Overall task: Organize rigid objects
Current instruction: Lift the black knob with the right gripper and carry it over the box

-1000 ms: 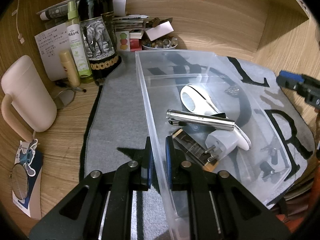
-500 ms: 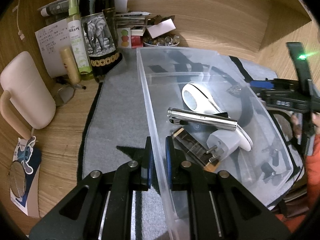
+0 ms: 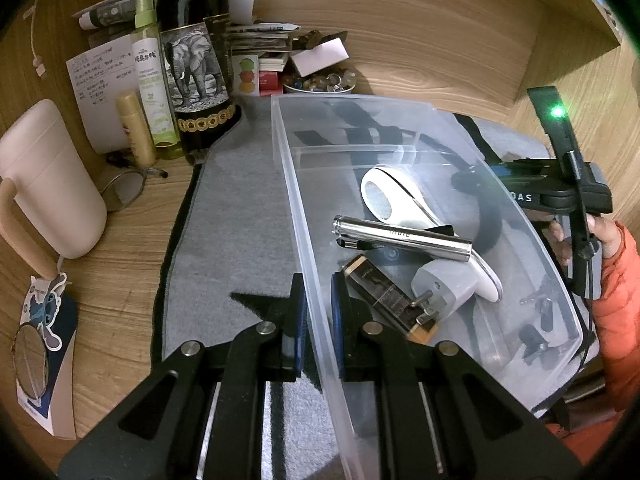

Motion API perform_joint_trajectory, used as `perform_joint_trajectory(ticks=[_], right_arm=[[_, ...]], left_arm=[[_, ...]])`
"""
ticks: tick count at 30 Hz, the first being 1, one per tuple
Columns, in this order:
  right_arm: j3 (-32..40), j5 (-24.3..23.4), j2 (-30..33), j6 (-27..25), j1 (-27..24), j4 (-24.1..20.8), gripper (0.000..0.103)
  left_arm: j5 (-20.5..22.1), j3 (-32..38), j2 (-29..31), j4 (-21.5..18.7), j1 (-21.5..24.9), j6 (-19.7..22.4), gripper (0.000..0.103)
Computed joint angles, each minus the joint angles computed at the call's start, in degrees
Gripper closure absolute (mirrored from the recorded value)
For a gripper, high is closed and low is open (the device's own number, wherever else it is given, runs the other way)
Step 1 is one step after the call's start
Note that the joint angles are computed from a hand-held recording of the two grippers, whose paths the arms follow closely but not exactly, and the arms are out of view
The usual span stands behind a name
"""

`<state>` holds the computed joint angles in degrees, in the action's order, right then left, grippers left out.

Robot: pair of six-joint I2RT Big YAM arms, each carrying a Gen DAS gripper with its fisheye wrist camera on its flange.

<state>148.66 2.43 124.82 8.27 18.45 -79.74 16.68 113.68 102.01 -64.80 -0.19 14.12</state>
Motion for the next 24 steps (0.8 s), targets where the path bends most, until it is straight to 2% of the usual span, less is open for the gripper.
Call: perform_joint_trajectory(ticks=[9,24], right_arm=[[-9.4,2.7,-8.3,-1.1,2.1,6.8,0.072],[-11.7,7.4,-13.5,-4.6,6.0,13.5,0.072]], left_arm=[[-0.3,0.0,0.0,0.0,-0.1,0.1,0.092],[-0.4,0.3,0.1,-0.2,-0.2,0.4,0.092]])
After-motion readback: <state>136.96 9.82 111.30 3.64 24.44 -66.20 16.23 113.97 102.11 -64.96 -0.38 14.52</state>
